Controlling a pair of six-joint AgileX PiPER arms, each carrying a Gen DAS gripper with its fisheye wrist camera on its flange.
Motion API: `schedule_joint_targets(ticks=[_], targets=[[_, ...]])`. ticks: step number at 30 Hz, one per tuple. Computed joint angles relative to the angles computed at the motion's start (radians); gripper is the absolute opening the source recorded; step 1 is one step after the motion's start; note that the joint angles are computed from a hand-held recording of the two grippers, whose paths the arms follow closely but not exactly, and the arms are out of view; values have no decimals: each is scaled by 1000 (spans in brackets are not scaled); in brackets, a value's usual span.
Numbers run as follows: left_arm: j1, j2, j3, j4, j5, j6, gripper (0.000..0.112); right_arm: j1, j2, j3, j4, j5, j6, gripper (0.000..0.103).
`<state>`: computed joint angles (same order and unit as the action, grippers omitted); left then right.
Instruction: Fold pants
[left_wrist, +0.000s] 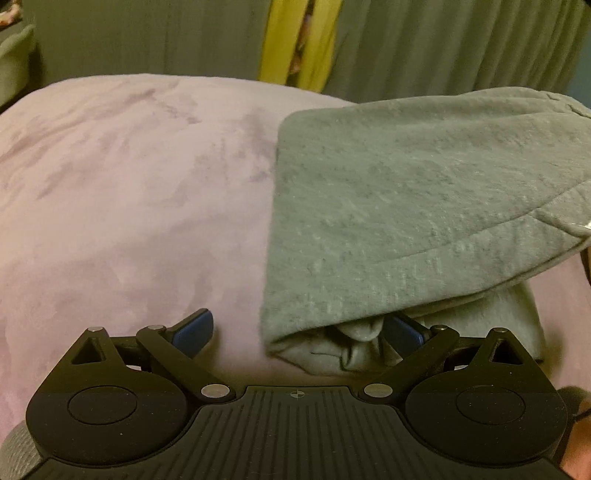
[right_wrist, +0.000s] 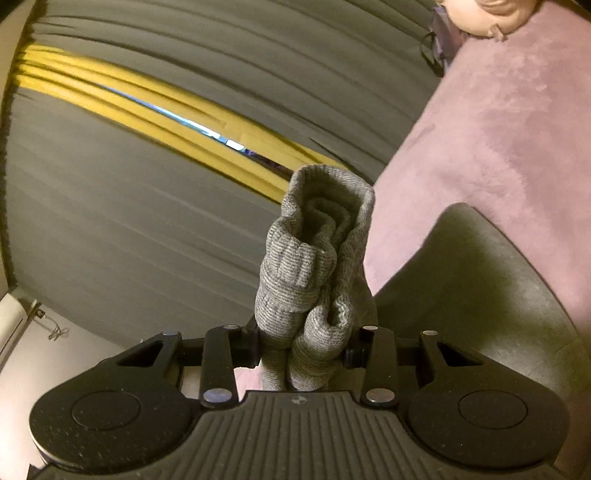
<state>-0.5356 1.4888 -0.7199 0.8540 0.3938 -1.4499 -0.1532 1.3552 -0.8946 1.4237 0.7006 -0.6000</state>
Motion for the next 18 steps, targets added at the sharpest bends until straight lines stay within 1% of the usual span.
schedule_joint_targets(ticks=[2, 3, 4, 5, 6, 7, 9, 10, 11, 12, 14, 16, 17, 18], targets=[[-14, -13, 10, 77, 33, -102, 100, -2, 38, -26, 22, 10, -26, 37], [-23, -27, 26, 145, 50, -194, 98, -5, 39, -35, 12, 13, -15, 37], [-31, -36, 37, 194, 77, -268, 94, -7, 44, -43, 9, 14, -7, 37], [-31, -47, 48, 230, 91, -331, 94, -13, 44, -48, 4, 15, -7, 37], [-20, -71, 74, 286, 69, -409, 93, -20, 36, -47, -7, 14, -6, 37], [-3, -102, 108, 362, 22, -495, 91, -32, 38, -49, -10, 20, -3, 37], [51, -155, 158, 470, -127, -566, 91, -45, 25, -31, 1, 30, 2, 37], [56, -175, 172, 499, -168, -565, 92, -51, 26, -27, 12, 33, -2, 37], [39, -189, 185, 556, -168, -595, 92, -52, 28, -30, 18, 35, -1, 37], [-18, -206, 198, 595, -129, -615, 93, -51, 17, -27, 12, 36, 6, 37], [-112, -235, 218, 629, -101, -589, 94, -41, 16, -36, 9, 36, -5, 37], [-211, -234, 228, 699, -52, -633, 95, -30, 29, -47, 17, 35, -19, 37], [-242, -211, 216, 695, -45, -610, 95, -24, 33, -53, 14, 32, -25, 37], [-279, -174, 192, 652, -5, -563, 95, -18, 33, -52, 13, 29, -34, 37]])
